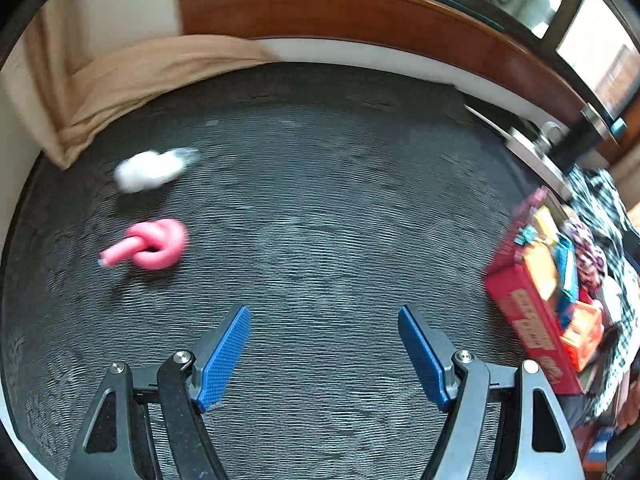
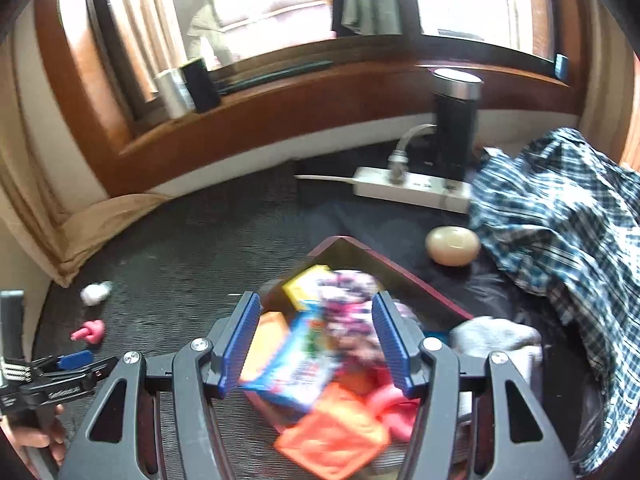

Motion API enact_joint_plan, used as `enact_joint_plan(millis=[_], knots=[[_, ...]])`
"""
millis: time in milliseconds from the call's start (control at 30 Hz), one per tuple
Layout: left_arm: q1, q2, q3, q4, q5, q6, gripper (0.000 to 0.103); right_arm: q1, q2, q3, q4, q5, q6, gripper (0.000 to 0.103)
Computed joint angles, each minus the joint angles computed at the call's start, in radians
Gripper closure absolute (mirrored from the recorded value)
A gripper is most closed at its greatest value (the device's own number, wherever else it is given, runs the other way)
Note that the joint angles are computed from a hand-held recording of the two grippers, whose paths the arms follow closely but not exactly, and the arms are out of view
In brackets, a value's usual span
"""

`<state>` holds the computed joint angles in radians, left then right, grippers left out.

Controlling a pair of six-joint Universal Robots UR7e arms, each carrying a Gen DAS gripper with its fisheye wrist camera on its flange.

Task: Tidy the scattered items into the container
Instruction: 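Move both open tools back toward the white wrapped item and pink knot toy, then grasp the white plastic-wrapped item with the left tool while the right tool grasps the pink knot toy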

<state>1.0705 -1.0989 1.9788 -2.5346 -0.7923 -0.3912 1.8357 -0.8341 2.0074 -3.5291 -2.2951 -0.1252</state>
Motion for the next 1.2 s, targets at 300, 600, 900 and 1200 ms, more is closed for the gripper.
enact_joint_plan(millis=[300, 600, 900, 1200], knots=[[0.104, -0.121, 0.007, 0.020, 0.052, 0.005, 0.025, 0.063, 0.171, -0.142, 0.125, 0.074, 0.048, 0.038], [0.208, -0.121, -0.076, 0.029, 0.037, 0.118, 0.025, 0.093, 0.304, -0.294, 0.321, 0.118, 0.082, 0.031], [0.271, -0.041, -0.199, 0.023, 0.023, 0.296, 0.025, 0.072, 0.389, -0.451, 0.526, 0.151, 0.112, 0.030], [0.297, 0.033, -0.301, 0.029, -0.015, 0.435, 0.025, 0.074, 0.434, -0.512, 0.617, 0.139, 0.160, 0.028]])
